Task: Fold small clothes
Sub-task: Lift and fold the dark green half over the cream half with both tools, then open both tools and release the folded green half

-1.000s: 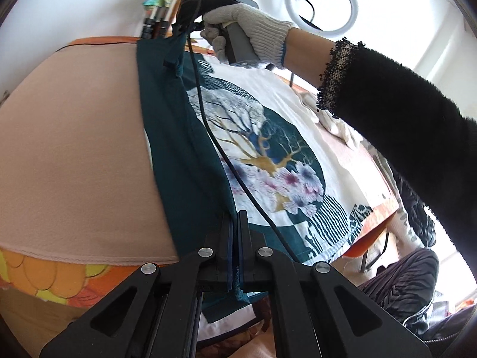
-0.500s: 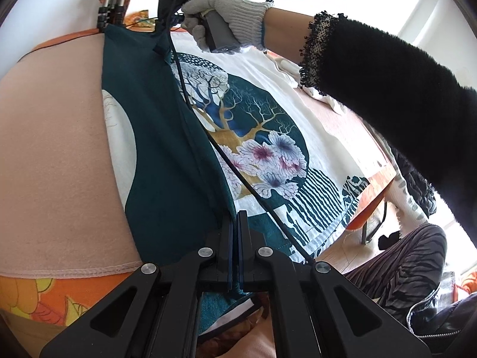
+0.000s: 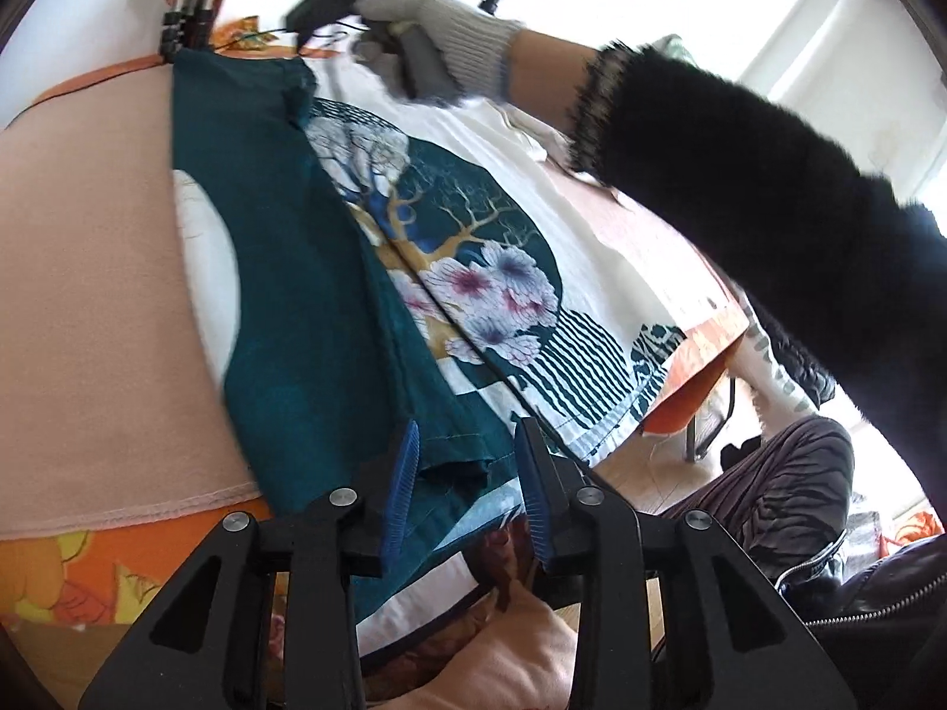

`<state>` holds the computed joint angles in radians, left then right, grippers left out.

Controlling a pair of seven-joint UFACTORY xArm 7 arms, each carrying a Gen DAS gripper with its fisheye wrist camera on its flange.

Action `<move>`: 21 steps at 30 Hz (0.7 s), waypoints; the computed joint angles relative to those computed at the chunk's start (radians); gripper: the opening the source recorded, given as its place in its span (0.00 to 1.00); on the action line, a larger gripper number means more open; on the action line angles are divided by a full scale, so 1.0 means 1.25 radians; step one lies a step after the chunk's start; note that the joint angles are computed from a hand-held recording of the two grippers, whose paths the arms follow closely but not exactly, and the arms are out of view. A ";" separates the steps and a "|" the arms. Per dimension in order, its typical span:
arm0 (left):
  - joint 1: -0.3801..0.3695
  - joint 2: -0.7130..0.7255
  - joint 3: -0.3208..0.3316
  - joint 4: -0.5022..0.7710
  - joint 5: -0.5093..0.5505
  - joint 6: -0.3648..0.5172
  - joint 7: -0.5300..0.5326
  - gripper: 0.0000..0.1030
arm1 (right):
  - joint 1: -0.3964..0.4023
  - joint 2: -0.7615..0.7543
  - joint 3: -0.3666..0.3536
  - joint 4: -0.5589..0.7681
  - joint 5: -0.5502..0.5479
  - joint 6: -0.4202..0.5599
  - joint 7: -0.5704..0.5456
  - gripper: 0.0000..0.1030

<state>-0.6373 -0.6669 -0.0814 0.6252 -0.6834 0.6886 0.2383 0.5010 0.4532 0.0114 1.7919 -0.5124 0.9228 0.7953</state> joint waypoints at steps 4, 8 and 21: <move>0.035 -0.054 0.003 -0.037 0.012 -0.019 -0.033 0.31 | -0.006 -0.115 0.008 -0.127 -0.028 -0.050 0.036 0.65; 0.054 -0.084 0.002 -0.063 0.052 -0.036 -0.070 0.31 | -0.026 -0.234 0.047 -0.248 -0.034 -0.093 0.054 0.65; -0.019 0.060 -0.004 0.009 0.052 -0.031 -0.040 0.31 | -0.092 -0.731 0.212 -0.702 0.009 -0.144 0.175 0.65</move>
<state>-0.6615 -0.5915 -0.0869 0.6369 -0.6182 0.6502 0.1877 0.3857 -0.4609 0.2761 0.9146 -0.5009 0.7423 1.0142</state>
